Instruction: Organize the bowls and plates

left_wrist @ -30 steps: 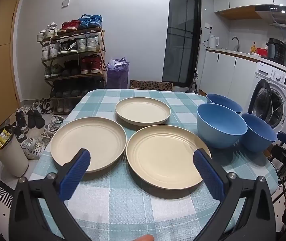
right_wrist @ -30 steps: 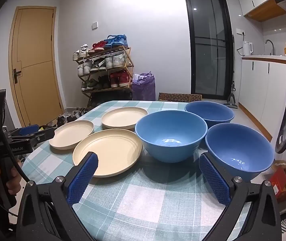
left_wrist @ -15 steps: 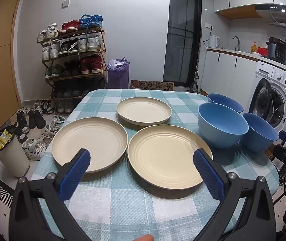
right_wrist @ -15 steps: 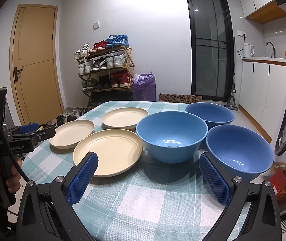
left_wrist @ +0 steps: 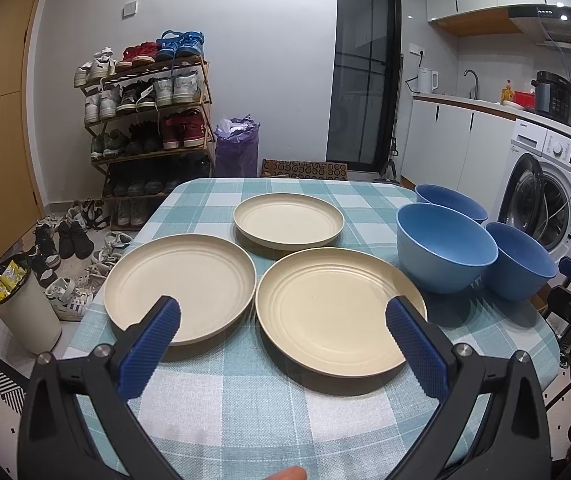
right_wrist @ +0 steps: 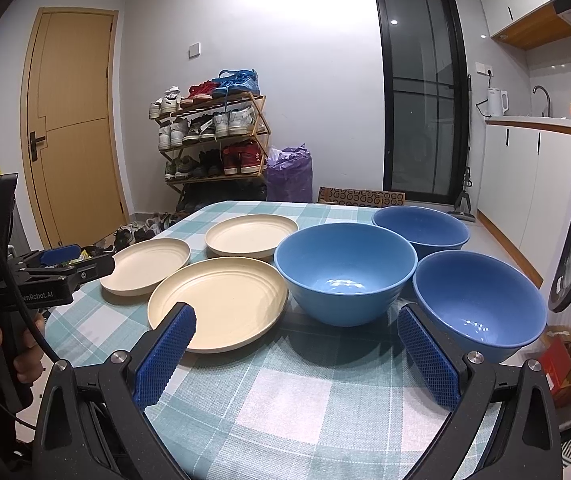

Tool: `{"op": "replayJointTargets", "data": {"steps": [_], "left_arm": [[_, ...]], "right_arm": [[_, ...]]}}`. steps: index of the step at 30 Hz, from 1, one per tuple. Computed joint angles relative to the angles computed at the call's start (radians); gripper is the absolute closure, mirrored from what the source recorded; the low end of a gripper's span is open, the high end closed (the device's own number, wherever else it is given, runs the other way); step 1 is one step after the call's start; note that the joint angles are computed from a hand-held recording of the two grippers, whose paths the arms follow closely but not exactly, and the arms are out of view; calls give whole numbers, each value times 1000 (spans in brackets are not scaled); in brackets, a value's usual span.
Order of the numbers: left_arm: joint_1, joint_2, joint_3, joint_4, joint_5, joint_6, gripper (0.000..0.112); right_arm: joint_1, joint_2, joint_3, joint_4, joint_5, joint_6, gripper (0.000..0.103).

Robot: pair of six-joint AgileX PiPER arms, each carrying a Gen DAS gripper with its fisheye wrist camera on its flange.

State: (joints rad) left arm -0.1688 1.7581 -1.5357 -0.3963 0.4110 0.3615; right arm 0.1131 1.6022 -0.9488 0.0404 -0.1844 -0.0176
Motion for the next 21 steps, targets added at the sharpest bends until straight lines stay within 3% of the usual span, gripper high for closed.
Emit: {"op": "replayJointTargets", "data": {"steps": [21], "left_arm": [[-6, 0, -3, 30, 5, -27, 9]], "right_arm": [[10, 4, 6, 39, -21, -47, 0]]}}
